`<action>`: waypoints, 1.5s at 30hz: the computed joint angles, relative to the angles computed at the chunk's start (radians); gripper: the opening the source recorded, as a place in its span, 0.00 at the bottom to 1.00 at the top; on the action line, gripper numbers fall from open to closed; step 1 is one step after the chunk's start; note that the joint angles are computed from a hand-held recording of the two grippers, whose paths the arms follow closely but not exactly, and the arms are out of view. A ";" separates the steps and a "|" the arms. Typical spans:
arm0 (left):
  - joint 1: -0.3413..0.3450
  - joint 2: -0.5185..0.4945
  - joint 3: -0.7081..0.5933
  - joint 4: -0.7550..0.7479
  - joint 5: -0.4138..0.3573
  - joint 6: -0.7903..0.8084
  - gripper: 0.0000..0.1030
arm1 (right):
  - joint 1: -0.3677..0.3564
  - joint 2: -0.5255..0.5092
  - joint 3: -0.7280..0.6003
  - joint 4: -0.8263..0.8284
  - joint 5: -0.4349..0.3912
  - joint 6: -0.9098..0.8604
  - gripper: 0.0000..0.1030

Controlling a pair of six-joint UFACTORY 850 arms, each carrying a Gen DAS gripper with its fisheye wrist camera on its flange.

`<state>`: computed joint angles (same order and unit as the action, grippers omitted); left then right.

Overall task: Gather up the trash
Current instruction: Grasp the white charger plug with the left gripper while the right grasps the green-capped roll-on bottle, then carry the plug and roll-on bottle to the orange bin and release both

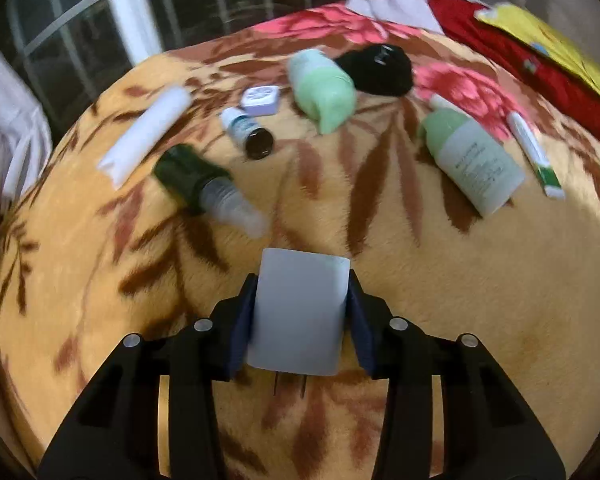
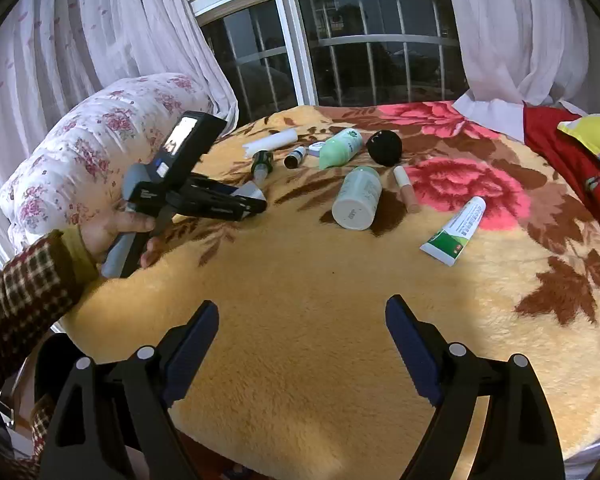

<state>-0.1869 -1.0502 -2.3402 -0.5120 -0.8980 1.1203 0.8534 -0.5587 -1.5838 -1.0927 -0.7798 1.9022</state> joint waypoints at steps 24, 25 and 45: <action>0.116 0.492 0.750 -0.358 0.240 0.247 0.41 | -0.277 -0.493 -0.791 0.482 -0.276 -0.667 0.73; 0.118 0.496 0.756 -0.363 0.242 0.256 0.41 | -0.285 -0.534 -0.856 0.516 -0.312 -0.699 0.70; 0.166 0.594 0.894 -0.419 0.205 0.365 0.40 | -0.205 -0.411 -0.688 0.432 -0.224 -0.666 0.48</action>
<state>-0.0204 -0.4567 -1.4458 -0.9309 -0.6926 1.4857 0.6487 -0.9701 -2.2720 -0.6606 -1.0042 1.2363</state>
